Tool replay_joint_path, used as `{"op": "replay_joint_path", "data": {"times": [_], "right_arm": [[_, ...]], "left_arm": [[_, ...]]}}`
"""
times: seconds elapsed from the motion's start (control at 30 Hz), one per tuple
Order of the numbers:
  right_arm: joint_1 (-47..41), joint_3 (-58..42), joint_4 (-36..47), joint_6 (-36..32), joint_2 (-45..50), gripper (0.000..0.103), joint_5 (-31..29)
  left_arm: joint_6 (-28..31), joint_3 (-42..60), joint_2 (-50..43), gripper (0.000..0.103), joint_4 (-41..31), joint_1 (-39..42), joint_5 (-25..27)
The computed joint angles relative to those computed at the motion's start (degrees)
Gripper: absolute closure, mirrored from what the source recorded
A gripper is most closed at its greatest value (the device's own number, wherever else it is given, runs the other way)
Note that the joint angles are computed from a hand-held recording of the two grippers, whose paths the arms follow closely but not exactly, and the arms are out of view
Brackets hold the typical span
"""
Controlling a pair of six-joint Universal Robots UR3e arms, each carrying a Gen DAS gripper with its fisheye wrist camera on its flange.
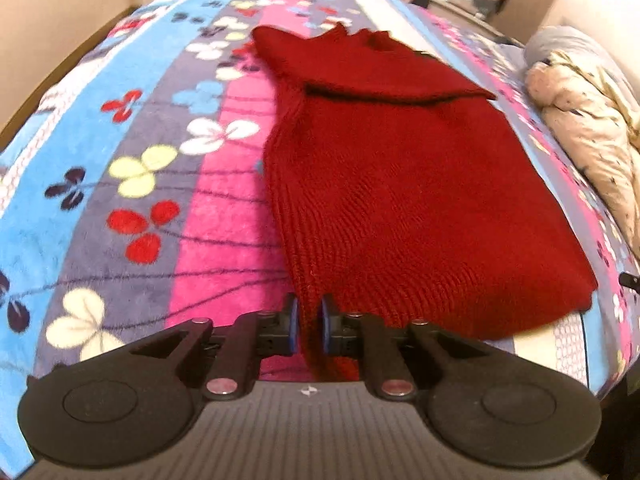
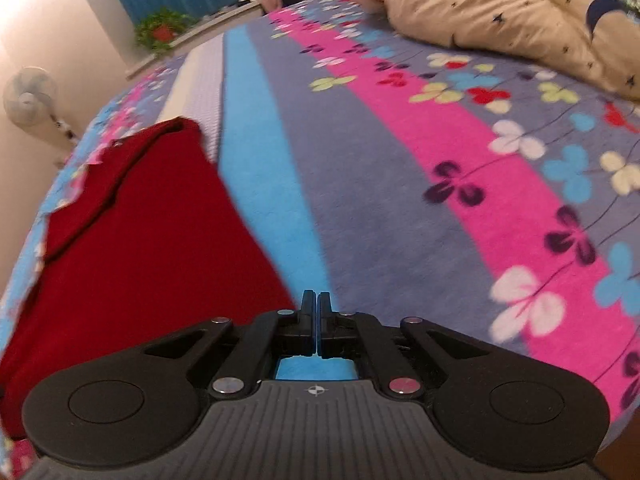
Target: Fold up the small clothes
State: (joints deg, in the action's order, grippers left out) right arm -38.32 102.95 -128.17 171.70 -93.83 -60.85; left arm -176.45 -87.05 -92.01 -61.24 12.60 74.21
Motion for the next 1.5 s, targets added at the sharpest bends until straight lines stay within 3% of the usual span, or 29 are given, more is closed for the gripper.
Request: {"op": "replay_joint_path", "data": {"times": [0.03, 0.07, 0.1, 0.13, 0.23, 0.4, 0.47, 0.5, 0.53, 0.63, 0.7, 0.73, 0.8, 0.9, 0.97, 1.03, 1.1, 1.17, 1.27, 1.33, 1.37, 1.43, 1.5], "right_arm": [[0.0, 0.3, -1.3, 0.6, 0.2, 0.099, 1.0], [0.3, 0.7, -2.5, 1.1, 0.4, 0.099, 2.2], [1.2, 0.6, -3.5, 1.3, 1.3, 0.094, 2.9], [2.5, -0.1, -4.4, 1.5, 2.6, 0.083, 3.0], [7.5, -3.3, -6.8, 1.2, 7.6, 0.048, 0.2], [13.9, -10.0, -4.2, 0.9, 14.8, 0.049, -7.9], [15.3, -11.0, -3.0, 1.1, 15.8, 0.052, -8.9], [16.0, -10.3, -4.8, 0.6, 16.1, 0.056, -9.8], [16.8, -10.0, -5.7, -0.4, 16.0, 0.069, -10.9], [15.9, -8.4, -6.4, -1.3, 14.4, 0.093, -9.3], [13.8, -6.5, -7.6, -0.9, 11.7, 0.094, -6.5], [12.2, -5.0, -8.5, -0.7, 9.6, 0.095, -4.2], [6.7, -0.3, -13.4, 0.7, 3.8, 0.097, 3.6], [-5.6, 7.0, -18.2, 2.7, -7.2, 0.098, 20.3], [-8.7, 8.6, -15.9, 1.6, -10.6, 0.098, 22.4], [-6.2, 6.0, -9.2, 1.1, -7.9, 0.098, 16.4], [-0.8, -1.4, 2.1, 1.2, -0.6, 0.098, 7.0], [3.3, -5.5, 5.3, 2.0, 4.8, 0.097, 0.4], [9.6, -7.2, 1.3, 0.1, 7.4, 0.093, -7.7], [10.8, -6.7, -0.9, 0.7, 7.4, 0.088, -10.0], [10.4, -6.7, -1.0, 1.0, 7.7, 0.085, -10.2], [9.8, -7.2, 0.9, 1.5, 8.1, 0.064, -10.1], [9.7, -7.9, 2.4, 0.6, 9.8, 0.062, -10.0]], "left_arm": [[-1.0, 0.6, -0.3, 0.067, -1.0, 0.6, -0.5], [-2.0, 0.8, -0.5, 0.059, -1.7, 1.4, -1.6], [-2.4, 1.3, -0.9, 0.049, -2.7, 1.7, -2.5], [-2.2, 2.1, -1.4, 0.043, -3.9, 1.8, -3.3], [0.5, 4.0, -3.3, 0.034, -7.8, 0.4, -3.3], [3.1, 4.9, -5.2, 0.033, -9.2, -2.6, 1.1], [3.5, 3.8, -4.9, 0.037, -8.2, -2.5, 1.0], [4.0, 3.5, -4.7, 0.046, -7.7, -2.5, 0.8], [4.6, 3.2, -4.5, 0.055, -7.5, -2.6, 0.6], [6.6, 2.0, -3.2, 0.080, -5.6, -2.8, -0.6], [7.7, 0.2, -0.7, 0.086, -4.5, -1.8, -2.2], [8.4, -1.5, 1.6, 0.089, -3.9, -0.1, -4.7], [10.4, -6.7, 8.7, 0.090, -3.7, 7.1, -14.9], [17.9, -13.3, 19.6, 0.091, -12.3, 21.2, -33.0], [20.8, -12.9, 20.6, 0.091, -18.4, 25.3, -36.2], [15.9, -9.6, 15.5, 0.090, -17.2, 21.4, -28.3], [10.6, -4.1, 8.1, 0.090, -15.3, 12.5, -14.4], [7.1, -1.1, 3.9, 0.090, -12.1, 6.2, -5.6], [4.2, 0.6, 1.4, 0.084, -11.7, 5.4, -6.4], [3.8, 0.4, 1.2, 0.054, -11.4, 5.5, -7.8], [4.7, 0.0, 1.6, 0.049, -12.0, 6.1, -8.1], [5.5, 0.4, 0.8, 0.045, -13.4, 5.6, -7.2], [6.6, 1.3, 0.4, 0.045, -16.3, 5.3, -6.0]]}}
